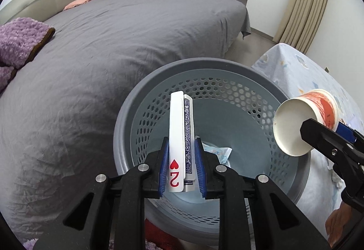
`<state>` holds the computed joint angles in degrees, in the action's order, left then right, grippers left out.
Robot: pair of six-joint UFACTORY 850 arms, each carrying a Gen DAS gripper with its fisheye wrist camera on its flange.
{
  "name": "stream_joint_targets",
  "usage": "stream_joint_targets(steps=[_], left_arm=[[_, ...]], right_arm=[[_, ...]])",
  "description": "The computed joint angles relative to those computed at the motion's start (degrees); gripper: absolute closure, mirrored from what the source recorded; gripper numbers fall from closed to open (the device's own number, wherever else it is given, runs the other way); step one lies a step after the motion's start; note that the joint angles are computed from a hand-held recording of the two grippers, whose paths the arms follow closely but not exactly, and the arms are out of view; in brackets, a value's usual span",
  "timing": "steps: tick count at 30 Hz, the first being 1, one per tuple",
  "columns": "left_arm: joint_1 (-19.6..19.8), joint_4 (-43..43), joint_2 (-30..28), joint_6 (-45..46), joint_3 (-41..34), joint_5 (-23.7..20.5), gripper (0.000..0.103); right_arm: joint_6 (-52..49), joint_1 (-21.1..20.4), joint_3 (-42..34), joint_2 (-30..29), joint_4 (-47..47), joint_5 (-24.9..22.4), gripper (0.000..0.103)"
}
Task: Collect trash
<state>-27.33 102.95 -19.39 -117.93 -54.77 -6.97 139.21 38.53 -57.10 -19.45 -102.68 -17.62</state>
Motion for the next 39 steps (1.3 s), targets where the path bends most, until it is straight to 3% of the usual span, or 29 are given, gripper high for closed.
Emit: stream_joint_targets(steps=[13,15,17,19,25,29,39], left_arm=[[0.37,-6.22,-0.66,5.72,-0.59,0.03,0.077],[0.31,-7.17,-0.62,6.55,-0.51,-0.25,0.068],[0.2,-6.53,-0.51,5.74,-0.34,-0.87,0.051],[-0.04,-2.17,-0.09,1.07,0.14,-1.89,0.043],[-0.05,-2.05,0.15,0.7,0.3,-2.11,0.042],[-0.13,1.28,0.55,-2.52,0.64,-1.97,0.036],[-0.38,5.03,1.37,-6.13,1.34,-2.73,0.031]], right_arm=[[-1.71,-0.13,-0.05,-0.02,1.59,-0.66,0.023],[-1.94,-0.03,0.05,0.08,2.07,-0.87,0.023],[-1.73,0.05,0.21,0.28,2.18,-1.01,0.023],[-1.98,0.14,0.36,0.5,2.63,-1.17,0.023],[-2.2,0.44,0.76,0.98,3.36,-1.68,0.023],[-2.48,0.63,0.86,1.1,3.88,-1.89,0.023],[-3.86,1.29,1.28,1.61,5.98,-2.79,0.023]])
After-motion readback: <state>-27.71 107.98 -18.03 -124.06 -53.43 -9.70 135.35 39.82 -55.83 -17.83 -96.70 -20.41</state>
